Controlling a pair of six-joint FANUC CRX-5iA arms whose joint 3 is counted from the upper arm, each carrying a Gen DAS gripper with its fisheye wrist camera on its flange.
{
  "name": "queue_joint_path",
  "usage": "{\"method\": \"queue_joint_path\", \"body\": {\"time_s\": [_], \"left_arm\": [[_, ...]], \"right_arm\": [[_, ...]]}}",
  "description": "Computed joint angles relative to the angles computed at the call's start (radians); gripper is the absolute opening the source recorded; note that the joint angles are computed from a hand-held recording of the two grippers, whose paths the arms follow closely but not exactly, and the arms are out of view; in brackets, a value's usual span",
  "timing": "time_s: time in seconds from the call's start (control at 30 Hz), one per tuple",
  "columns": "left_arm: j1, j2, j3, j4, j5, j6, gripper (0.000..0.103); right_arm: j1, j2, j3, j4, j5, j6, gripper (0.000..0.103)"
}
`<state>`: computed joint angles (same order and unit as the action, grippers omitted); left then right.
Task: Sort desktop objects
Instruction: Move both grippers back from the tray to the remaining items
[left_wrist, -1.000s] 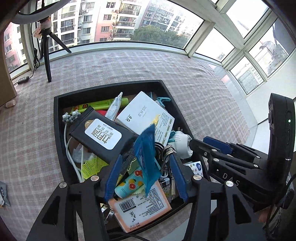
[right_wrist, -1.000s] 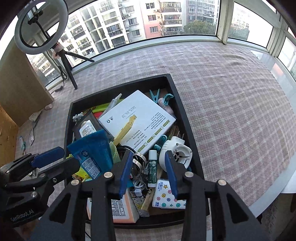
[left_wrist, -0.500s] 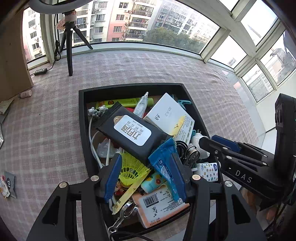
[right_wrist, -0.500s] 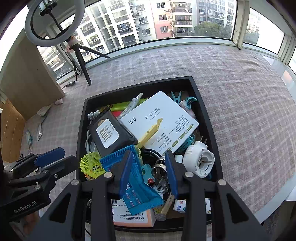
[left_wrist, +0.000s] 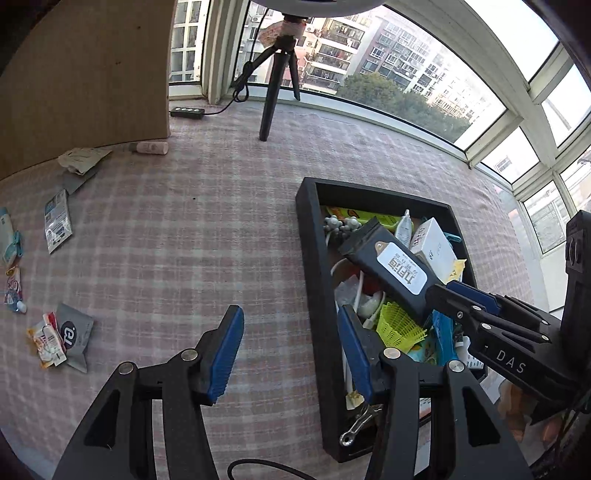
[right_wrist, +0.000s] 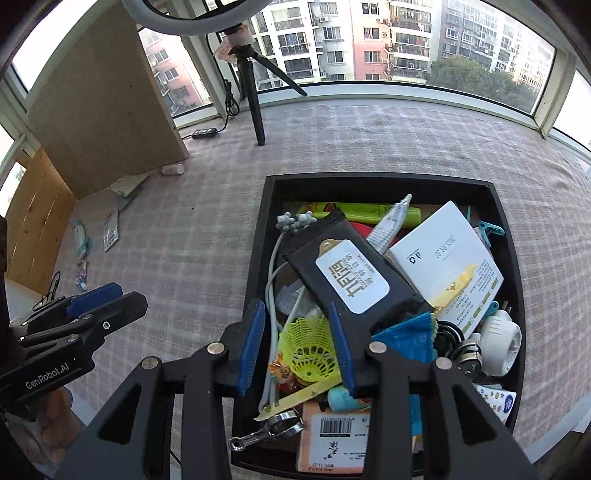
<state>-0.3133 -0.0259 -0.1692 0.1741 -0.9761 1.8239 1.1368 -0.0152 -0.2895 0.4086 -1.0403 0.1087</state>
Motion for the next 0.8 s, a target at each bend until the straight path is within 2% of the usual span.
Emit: {"method": "queue_joint_path", "body": {"time_s": [0.2,0.47,0.63,0.8], "left_arm": [[0.158,-0.103,-0.106,0.007,-0.017,-0.048,0.05],[0.414,-0.205,-0.228,0.027,-0.042,-0.133,0.05],[0.563,-0.234,-0.28,0.023,-0.047,-0.163,0.05],[0.704,-0.235,-0.327,0.047,-0.043,-0.176,0.05]], "right_arm": [[-0.003,0.163,0.178,-0.034,0.018,0.099,0.04],[-0.011,0.39,0.472,-0.095,-0.006,0.256,0.043],[-0.023,0.547,0.705,-0.141,-0.055,0.379,0.047],[-0.034,0.743,1.012,-0.189,-0.164,0.52,0.052]]}}
